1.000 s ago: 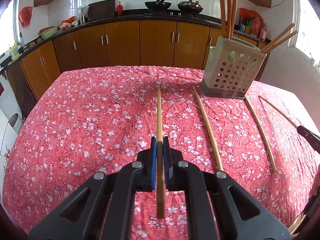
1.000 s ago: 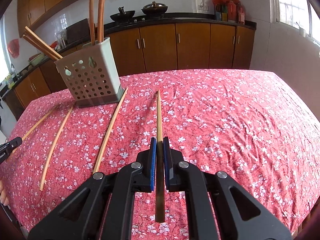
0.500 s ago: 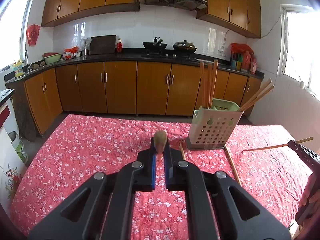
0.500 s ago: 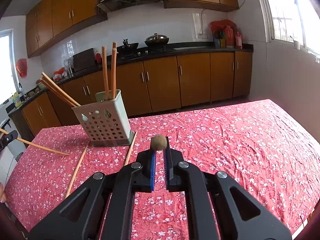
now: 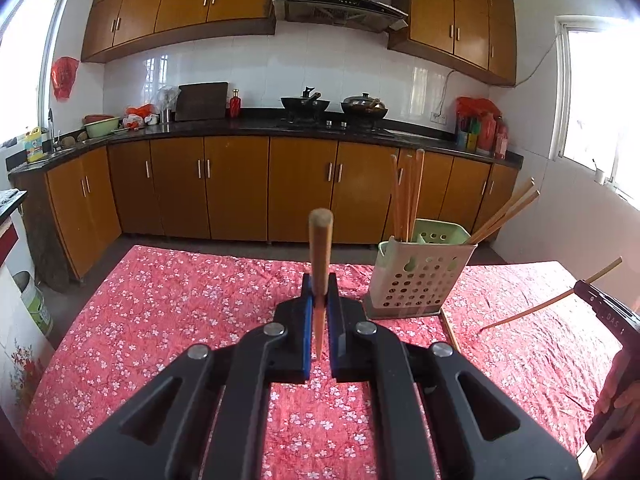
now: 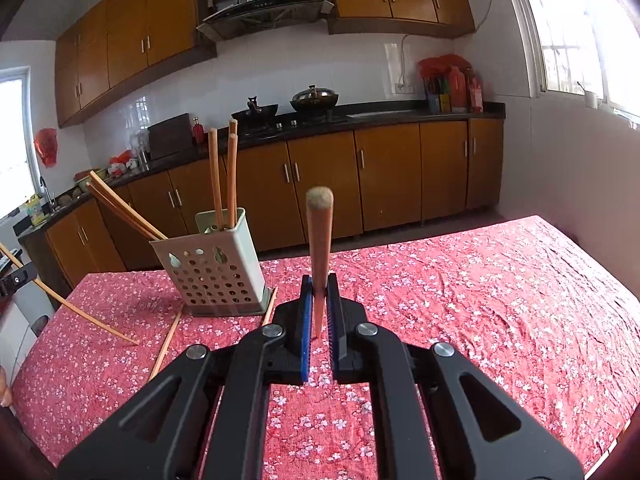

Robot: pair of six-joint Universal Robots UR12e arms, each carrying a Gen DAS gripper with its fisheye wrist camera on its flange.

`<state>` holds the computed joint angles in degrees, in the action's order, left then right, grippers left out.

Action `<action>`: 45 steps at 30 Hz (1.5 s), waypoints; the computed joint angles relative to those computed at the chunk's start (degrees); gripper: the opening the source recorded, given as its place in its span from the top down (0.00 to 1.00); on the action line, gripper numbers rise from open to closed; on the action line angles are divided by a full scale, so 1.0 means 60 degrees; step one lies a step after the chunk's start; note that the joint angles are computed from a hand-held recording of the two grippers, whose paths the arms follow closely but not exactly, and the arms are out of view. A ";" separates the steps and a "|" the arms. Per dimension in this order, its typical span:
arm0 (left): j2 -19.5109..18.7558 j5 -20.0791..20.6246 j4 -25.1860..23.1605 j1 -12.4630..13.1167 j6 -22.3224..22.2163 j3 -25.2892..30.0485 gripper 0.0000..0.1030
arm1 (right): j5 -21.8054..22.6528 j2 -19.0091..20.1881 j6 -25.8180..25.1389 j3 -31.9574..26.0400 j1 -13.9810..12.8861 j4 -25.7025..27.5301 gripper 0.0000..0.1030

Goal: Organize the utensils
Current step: 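Lift both chopsticks upright and carry them over the perforated holder, then open both grippers to drop the chopsticks into the holder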

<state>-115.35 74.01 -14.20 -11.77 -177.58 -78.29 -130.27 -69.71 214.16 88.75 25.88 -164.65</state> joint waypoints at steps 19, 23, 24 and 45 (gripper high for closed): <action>-0.0364 -0.1526 0.1394 -0.0335 -0.0518 0.1326 0.93 | 0.0488 0.0513 -0.2330 -0.1317 0.0098 -0.3199 0.93; -0.0731 -0.1112 0.1802 -0.0556 -0.0841 0.1955 0.93 | 0.0546 0.0880 -0.3027 -0.1877 0.0027 -0.3872 0.93; -0.0806 -0.1051 0.1831 -0.0584 -0.0940 0.2087 0.93 | 0.0542 0.0958 -0.3161 -0.1976 0.0012 -0.3988 0.93; -0.2620 -0.0350 0.1084 -0.1038 -0.1070 0.4367 0.93 | 0.0919 0.1988 -0.3687 -0.2911 -0.0402 -0.3672 0.92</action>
